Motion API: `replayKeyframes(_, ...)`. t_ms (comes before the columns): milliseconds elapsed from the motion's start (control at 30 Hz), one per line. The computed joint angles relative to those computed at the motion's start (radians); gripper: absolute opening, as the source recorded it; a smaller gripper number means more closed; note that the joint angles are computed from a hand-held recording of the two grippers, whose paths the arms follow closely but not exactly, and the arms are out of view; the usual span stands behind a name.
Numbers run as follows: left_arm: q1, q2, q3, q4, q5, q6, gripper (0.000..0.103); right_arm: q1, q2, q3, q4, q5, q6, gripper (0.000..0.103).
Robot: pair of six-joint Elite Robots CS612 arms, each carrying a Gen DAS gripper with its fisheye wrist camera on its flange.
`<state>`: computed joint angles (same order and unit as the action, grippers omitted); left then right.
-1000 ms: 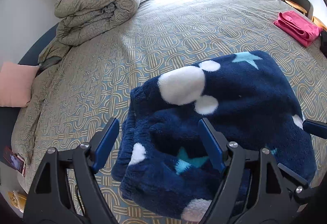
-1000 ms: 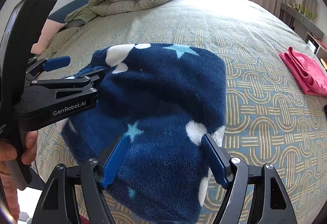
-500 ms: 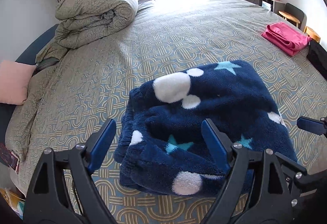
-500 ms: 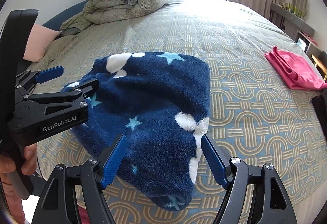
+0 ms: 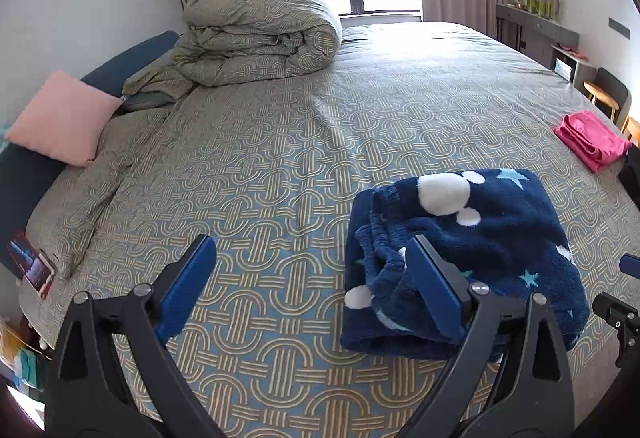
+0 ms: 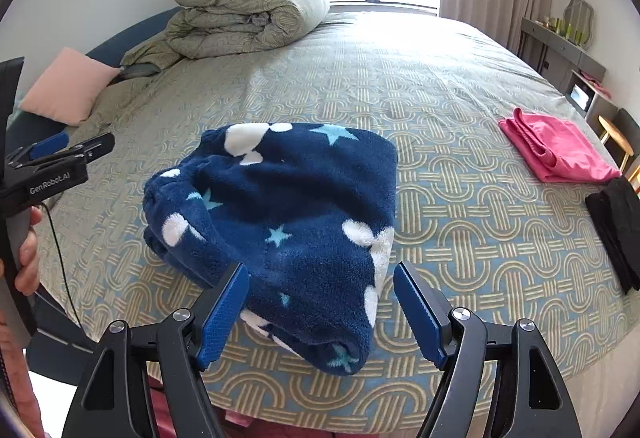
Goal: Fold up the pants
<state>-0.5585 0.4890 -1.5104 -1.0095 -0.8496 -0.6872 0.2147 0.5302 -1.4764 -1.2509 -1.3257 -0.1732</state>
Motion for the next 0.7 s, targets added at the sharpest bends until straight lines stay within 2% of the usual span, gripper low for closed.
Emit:
replayKeyframes(167, 0.023, 0.024, -0.032, -0.011, -0.117, -0.003, 0.101, -0.010, -0.006, 0.014, 0.040, 0.029, 0.042, 0.077)
replayKeyframes(333, 0.046, 0.035, -0.013, -0.039, -0.232, 0.004, 0.101, -0.035, -0.011, 0.050, 0.099, 0.079, 0.130, 0.077)
replayKeyframes(500, 0.075, 0.044, 0.015, -0.116, -0.359, -0.006, 0.101, -0.066, -0.011, 0.084, 0.125, 0.159, 0.200, 0.077)
replayKeyframes(700, 0.114, 0.050, 0.070, -0.223, -0.515, -0.065, 0.101, -0.084, -0.014, 0.137, 0.114, 0.247, 0.250, 0.077)
